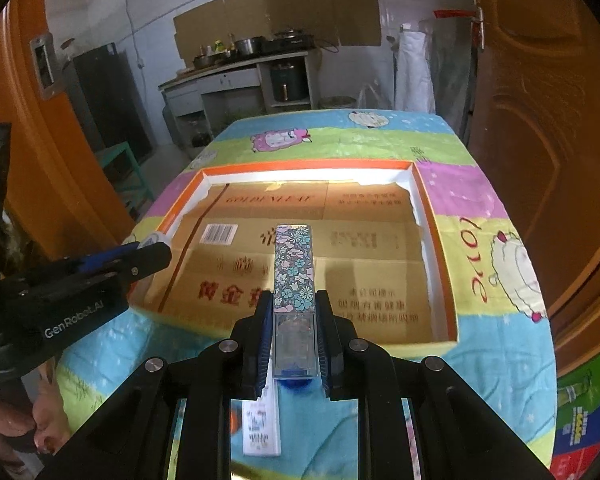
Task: Organize rigid objects
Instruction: 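Carry the white cap and floral bottle over the cardboard box with both grippers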
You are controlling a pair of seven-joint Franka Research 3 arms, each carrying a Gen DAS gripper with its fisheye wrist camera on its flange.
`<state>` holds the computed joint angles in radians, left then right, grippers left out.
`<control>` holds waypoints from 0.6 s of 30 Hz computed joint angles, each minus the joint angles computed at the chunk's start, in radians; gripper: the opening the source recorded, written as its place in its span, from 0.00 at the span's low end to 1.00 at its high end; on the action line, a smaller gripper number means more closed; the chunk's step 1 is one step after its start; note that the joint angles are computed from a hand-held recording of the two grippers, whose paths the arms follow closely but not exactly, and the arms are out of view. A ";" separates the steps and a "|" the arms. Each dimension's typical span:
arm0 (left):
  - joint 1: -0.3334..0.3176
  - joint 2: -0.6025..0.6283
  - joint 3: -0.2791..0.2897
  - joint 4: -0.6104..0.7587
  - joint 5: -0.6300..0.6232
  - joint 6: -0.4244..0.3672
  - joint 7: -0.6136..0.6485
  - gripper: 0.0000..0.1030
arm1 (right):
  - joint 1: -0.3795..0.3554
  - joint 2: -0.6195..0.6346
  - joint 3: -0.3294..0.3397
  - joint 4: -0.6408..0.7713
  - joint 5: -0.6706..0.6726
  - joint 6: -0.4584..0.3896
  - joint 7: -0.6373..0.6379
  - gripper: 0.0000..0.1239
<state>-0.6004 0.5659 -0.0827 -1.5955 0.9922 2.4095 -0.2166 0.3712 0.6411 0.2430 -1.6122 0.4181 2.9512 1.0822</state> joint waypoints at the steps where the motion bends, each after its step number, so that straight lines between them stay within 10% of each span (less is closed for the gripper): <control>1: 0.001 0.005 0.002 0.009 0.001 -0.002 0.005 0.29 | 0.002 0.008 -0.001 0.014 -0.002 -0.005 0.002 0.17; 18: 0.039 0.130 0.050 0.211 -0.071 0.014 0.161 0.29 | 0.047 0.237 -0.059 0.416 -0.050 -0.164 0.108 0.17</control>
